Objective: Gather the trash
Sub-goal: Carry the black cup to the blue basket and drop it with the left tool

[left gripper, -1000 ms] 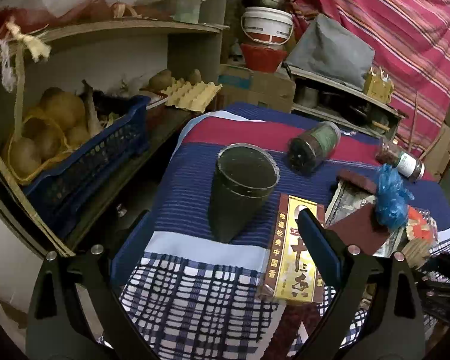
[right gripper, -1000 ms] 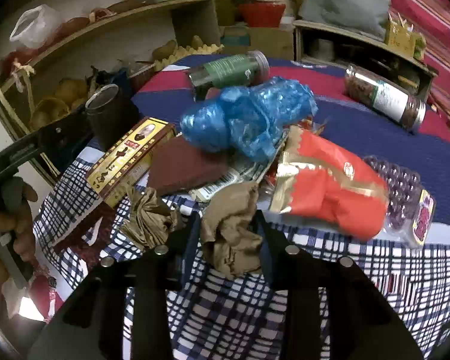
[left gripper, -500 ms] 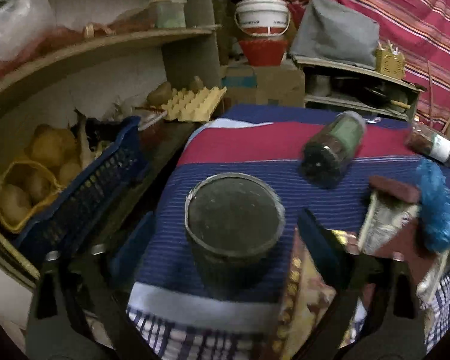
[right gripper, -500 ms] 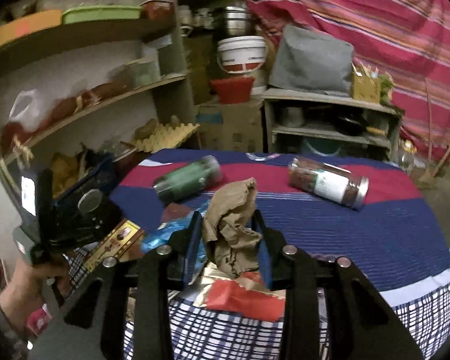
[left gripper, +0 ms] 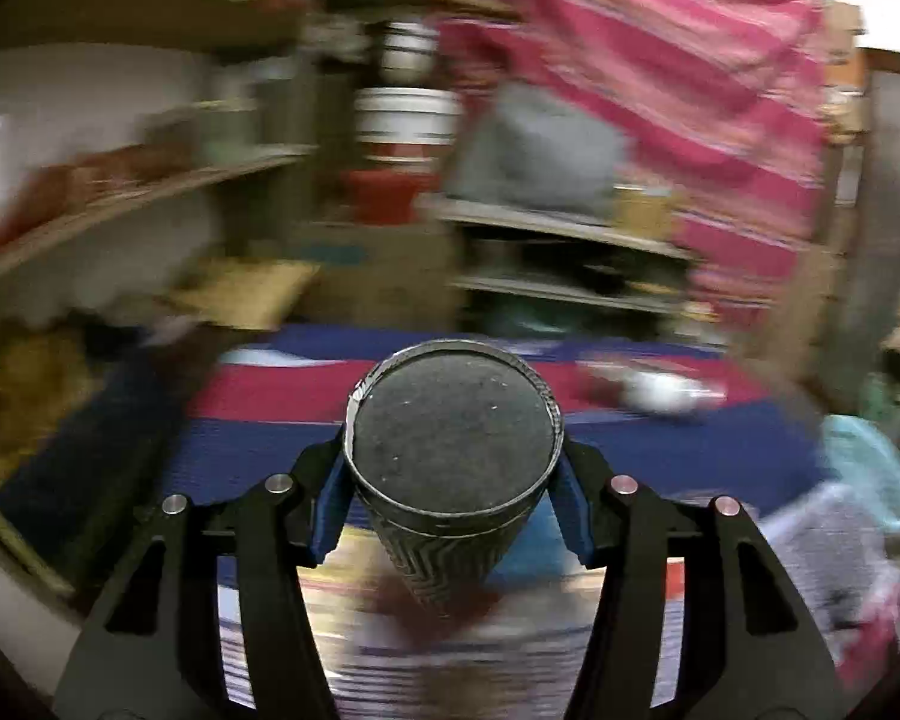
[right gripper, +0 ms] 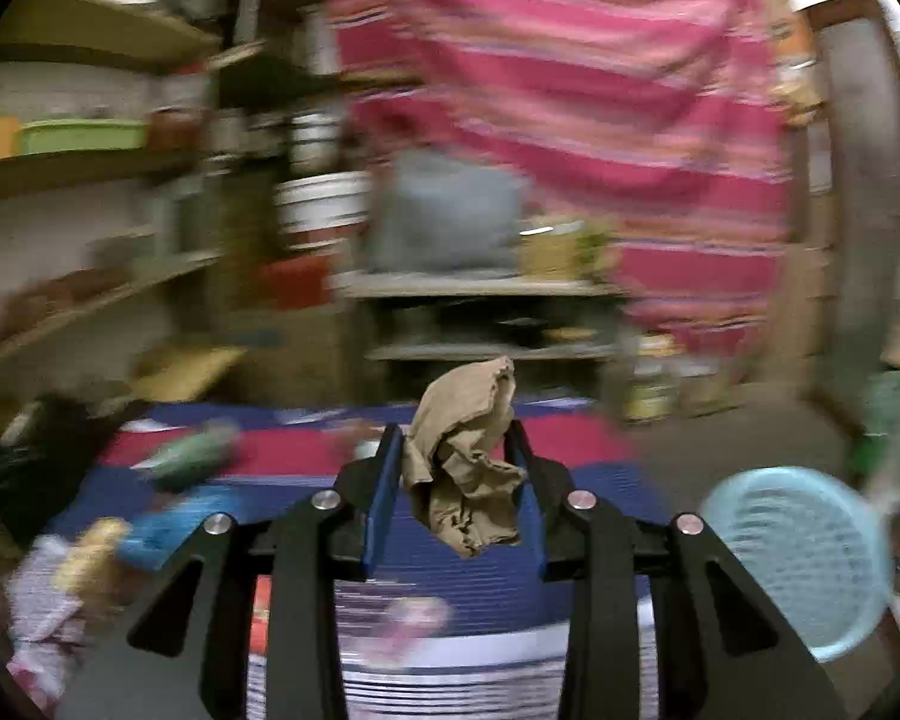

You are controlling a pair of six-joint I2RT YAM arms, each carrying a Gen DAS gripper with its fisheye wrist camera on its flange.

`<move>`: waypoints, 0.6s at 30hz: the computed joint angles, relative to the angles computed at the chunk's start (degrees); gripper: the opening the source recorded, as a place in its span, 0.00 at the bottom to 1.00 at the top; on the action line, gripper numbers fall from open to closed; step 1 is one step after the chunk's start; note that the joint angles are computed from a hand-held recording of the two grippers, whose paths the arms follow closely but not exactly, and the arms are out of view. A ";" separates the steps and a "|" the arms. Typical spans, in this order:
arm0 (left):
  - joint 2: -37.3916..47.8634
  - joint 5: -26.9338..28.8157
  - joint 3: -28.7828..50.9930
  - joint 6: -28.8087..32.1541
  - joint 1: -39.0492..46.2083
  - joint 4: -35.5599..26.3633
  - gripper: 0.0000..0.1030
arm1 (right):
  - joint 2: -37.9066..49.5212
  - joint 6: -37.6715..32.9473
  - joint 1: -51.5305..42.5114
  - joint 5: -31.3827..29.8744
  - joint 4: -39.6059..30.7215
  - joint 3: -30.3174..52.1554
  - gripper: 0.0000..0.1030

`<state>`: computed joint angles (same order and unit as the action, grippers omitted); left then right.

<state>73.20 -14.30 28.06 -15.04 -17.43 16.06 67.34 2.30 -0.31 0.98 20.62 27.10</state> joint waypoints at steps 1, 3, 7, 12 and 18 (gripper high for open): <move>2.48 -1.47 2.35 -1.59 -4.94 -0.27 0.53 | -1.20 -0.58 -5.10 -1.78 -0.95 -0.44 0.34; 10.95 -3.88 9.76 -4.19 -14.88 0.25 0.53 | -2.40 -1.10 -16.76 -7.23 -2.29 -0.71 0.34; 27.90 -5.67 27.96 -5.35 -27.74 -0.26 0.53 | -0.04 -1.86 -35.39 -17.75 -2.19 1.15 0.34; 44.85 -5.06 50.00 -5.15 -36.00 -5.62 0.53 | 6.44 -0.89 -47.40 -28.30 -1.33 4.80 0.34; 58.29 -3.70 68.42 -4.86 -37.93 -13.17 0.53 | 14.04 -2.81 -51.18 -30.49 0.29 7.30 0.34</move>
<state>131.49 -18.00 96.48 -19.89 -55.36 2.89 81.38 -0.51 -51.49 -29.51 20.91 34.40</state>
